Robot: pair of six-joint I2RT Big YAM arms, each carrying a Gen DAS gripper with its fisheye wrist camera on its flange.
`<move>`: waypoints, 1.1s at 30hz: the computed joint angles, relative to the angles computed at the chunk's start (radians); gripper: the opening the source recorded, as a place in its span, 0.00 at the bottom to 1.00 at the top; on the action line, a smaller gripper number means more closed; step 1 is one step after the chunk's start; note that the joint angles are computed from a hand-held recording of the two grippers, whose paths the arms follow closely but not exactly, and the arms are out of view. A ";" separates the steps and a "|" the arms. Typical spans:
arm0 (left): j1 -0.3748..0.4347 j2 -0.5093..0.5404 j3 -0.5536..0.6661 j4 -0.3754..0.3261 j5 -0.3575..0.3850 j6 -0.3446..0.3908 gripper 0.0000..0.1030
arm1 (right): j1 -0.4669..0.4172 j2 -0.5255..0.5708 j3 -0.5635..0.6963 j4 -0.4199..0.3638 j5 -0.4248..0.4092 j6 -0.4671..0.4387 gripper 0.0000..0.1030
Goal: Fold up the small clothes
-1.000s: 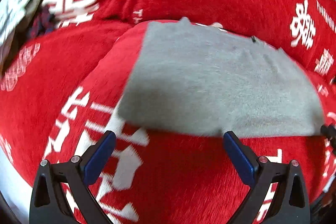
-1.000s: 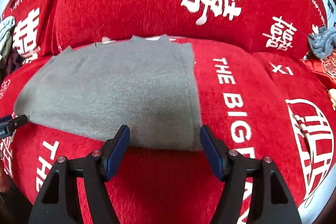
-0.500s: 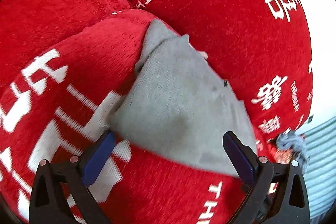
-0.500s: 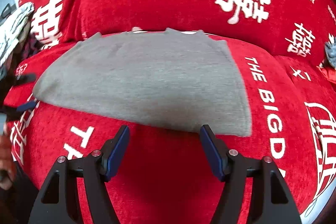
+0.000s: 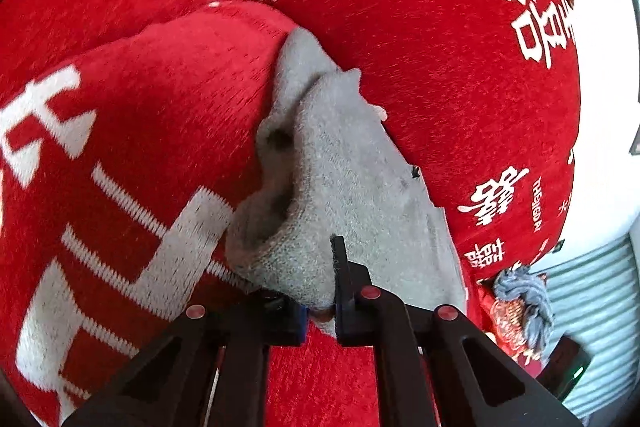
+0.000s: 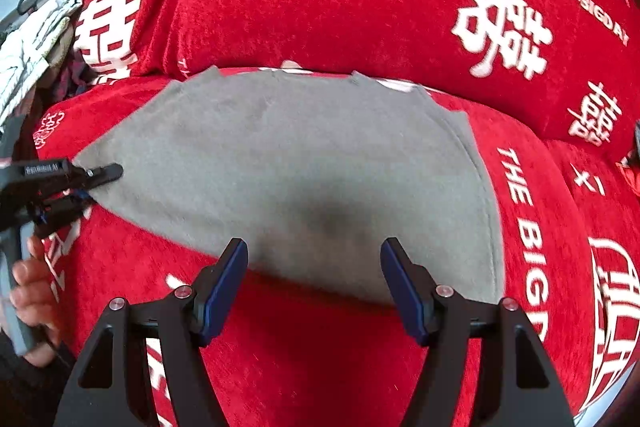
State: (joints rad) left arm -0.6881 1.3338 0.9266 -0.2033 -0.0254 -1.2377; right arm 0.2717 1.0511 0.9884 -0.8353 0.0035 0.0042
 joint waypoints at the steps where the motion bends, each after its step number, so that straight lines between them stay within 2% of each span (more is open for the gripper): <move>1: -0.003 0.006 0.008 -0.006 -0.009 0.019 0.10 | 0.010 0.017 0.019 -0.005 -0.002 0.002 0.70; 5: -0.010 0.001 0.013 -0.022 -0.039 0.093 0.10 | 0.047 0.129 0.136 -0.039 -0.050 0.015 0.71; 8: -0.012 -0.006 -0.005 0.013 -0.047 0.091 0.10 | 0.076 0.239 0.249 -0.077 -0.088 0.036 0.71; 11: -0.018 -0.010 -0.013 0.019 -0.064 0.093 0.10 | 0.114 0.380 0.398 -0.137 -0.113 0.064 0.71; 14: -0.026 -0.004 0.001 -0.008 -0.090 0.101 0.10 | 0.145 0.554 0.594 -0.240 -0.155 0.100 0.71; 17: -0.021 -0.002 0.005 -0.014 -0.081 0.091 0.10 | 0.172 0.709 0.781 -0.355 -0.174 0.149 0.71; 21: -0.019 0.004 0.017 -0.037 -0.080 0.083 0.10 | 0.208 0.908 1.032 -0.517 -0.246 0.223 0.71; 22: -0.021 0.008 0.027 -0.054 -0.087 0.086 0.10 | 0.218 0.938 1.071 -0.543 -0.234 0.228 0.71; 26: -0.039 0.021 0.070 -0.130 -0.128 0.094 0.10 | 0.274 1.042 1.211 -0.622 -0.102 0.221 0.85; 30: -0.037 0.023 0.081 -0.151 -0.126 0.089 0.10 | 0.324 1.119 1.327 -0.692 0.041 0.164 0.85; 33: -0.040 0.027 0.100 -0.186 -0.138 0.099 0.10 | 0.355 1.125 1.315 -0.692 0.148 0.087 0.80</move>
State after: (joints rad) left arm -0.7281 1.3609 1.0271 -0.3895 -0.1633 -1.1384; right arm 0.6264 2.1760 2.3032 -1.5271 0.1511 0.0911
